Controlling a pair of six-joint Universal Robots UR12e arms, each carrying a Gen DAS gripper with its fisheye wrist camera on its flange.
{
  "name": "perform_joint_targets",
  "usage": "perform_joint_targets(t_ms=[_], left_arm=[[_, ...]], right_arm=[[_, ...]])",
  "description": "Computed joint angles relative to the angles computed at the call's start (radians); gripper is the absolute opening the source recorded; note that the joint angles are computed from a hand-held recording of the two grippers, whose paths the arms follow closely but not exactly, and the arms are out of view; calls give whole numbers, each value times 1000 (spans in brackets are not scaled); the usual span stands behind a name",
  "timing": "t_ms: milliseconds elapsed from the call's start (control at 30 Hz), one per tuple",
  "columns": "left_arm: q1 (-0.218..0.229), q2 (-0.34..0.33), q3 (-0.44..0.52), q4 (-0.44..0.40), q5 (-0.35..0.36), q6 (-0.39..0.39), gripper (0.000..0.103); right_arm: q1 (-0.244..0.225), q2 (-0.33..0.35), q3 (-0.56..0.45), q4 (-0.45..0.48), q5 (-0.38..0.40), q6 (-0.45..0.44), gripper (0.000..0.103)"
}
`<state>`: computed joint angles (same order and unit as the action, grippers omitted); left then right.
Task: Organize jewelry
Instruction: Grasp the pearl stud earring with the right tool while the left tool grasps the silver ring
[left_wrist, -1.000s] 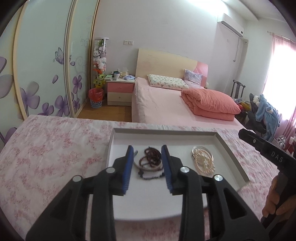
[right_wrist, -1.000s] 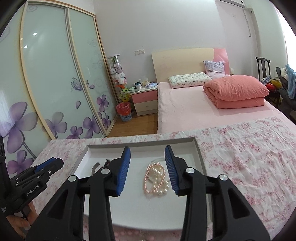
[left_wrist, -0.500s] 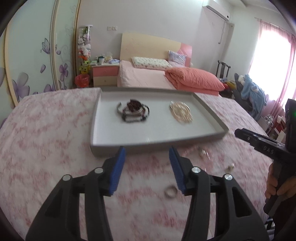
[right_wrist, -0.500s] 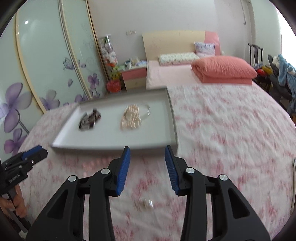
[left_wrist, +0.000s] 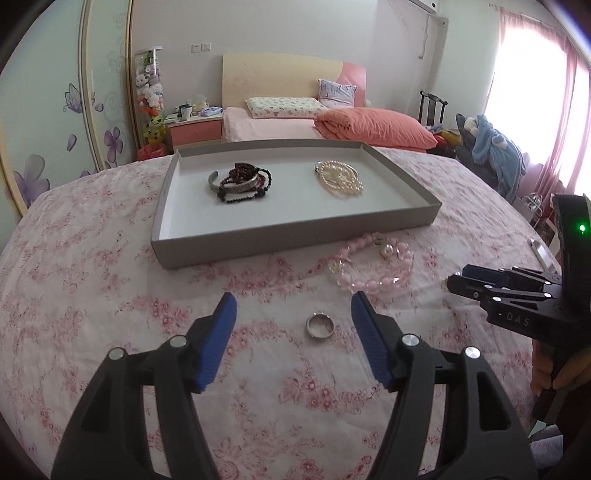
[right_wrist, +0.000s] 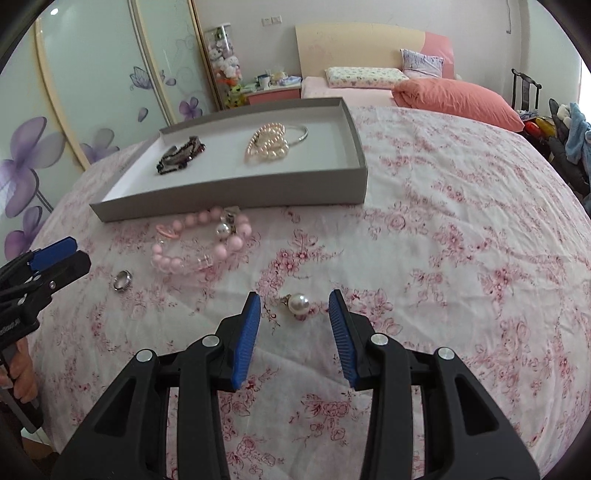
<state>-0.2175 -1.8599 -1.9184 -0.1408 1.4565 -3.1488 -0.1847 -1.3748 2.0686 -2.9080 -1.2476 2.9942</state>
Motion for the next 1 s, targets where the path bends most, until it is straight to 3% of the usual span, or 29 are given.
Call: perform_joint_targets(t_ms=[267,367,700,1000], left_arm=[[-13,-5,0,-11,21,25,66],[-19,-9,2,-18,31,30,67],[-42,-27,24,-61,82,55,67],[-53,-47,57,-137,112,38,49]], right_arm=[[19,4,2,-21,-53,-23,27],[23,5,1,-25,-76,-20,17],[18,4,2,-25,-75,-14,15],[15,2,2,-22,-71,-13,15]])
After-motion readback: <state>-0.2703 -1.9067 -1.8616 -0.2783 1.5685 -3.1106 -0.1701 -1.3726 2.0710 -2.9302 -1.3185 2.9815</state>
